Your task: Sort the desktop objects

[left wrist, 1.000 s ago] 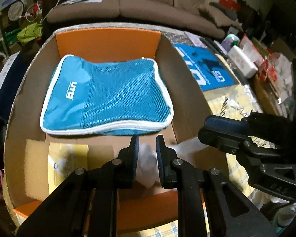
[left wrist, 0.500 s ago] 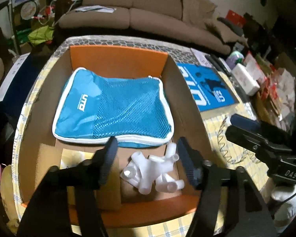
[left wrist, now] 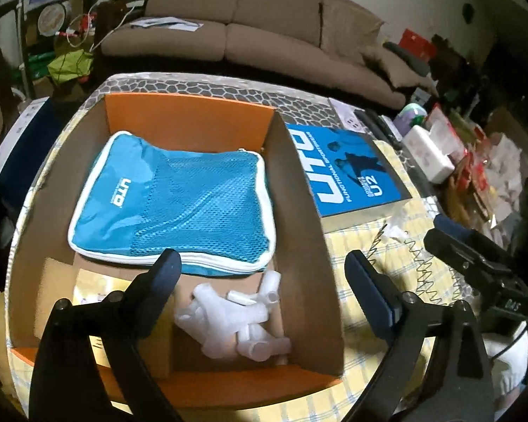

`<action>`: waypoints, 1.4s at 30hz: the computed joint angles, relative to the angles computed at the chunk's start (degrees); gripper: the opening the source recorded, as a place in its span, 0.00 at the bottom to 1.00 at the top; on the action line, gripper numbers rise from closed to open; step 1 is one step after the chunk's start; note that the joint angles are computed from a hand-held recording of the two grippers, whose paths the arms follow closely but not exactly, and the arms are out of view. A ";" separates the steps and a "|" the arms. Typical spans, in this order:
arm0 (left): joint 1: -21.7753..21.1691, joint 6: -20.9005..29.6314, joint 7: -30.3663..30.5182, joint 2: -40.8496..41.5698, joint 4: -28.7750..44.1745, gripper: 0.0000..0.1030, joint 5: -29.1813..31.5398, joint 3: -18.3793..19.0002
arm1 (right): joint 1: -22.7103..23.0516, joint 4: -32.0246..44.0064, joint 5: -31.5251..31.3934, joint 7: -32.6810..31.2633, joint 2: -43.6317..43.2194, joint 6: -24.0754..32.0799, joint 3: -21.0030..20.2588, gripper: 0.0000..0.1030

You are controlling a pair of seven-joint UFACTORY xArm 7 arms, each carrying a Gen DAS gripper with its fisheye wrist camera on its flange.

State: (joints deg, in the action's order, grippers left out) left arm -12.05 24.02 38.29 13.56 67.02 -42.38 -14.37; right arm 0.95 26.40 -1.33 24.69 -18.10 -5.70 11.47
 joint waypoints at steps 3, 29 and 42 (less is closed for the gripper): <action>-0.26 -0.29 1.10 -0.10 -0.02 0.91 -1.37 -0.88 | -2.94 -2.44 -0.14 0.15 -2.50 -0.18 0.24 0.95; -18.60 -9.28 -11.25 17.60 14.68 0.93 18.49 -3.33 | -2.22 -15.14 6.39 -8.37 -7.27 -1.00 -23.97 0.59; -24.97 -10.00 -22.34 27.93 25.46 0.71 34.99 -0.67 | 6.88 -15.68 8.25 -15.29 -6.19 -2.71 -33.09 0.43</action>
State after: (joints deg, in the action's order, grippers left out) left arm -37.03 14.01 15.96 41.50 92.49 -7.39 -15.04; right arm 7.83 10.72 6.92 9.40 -24.30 -8.42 -21.62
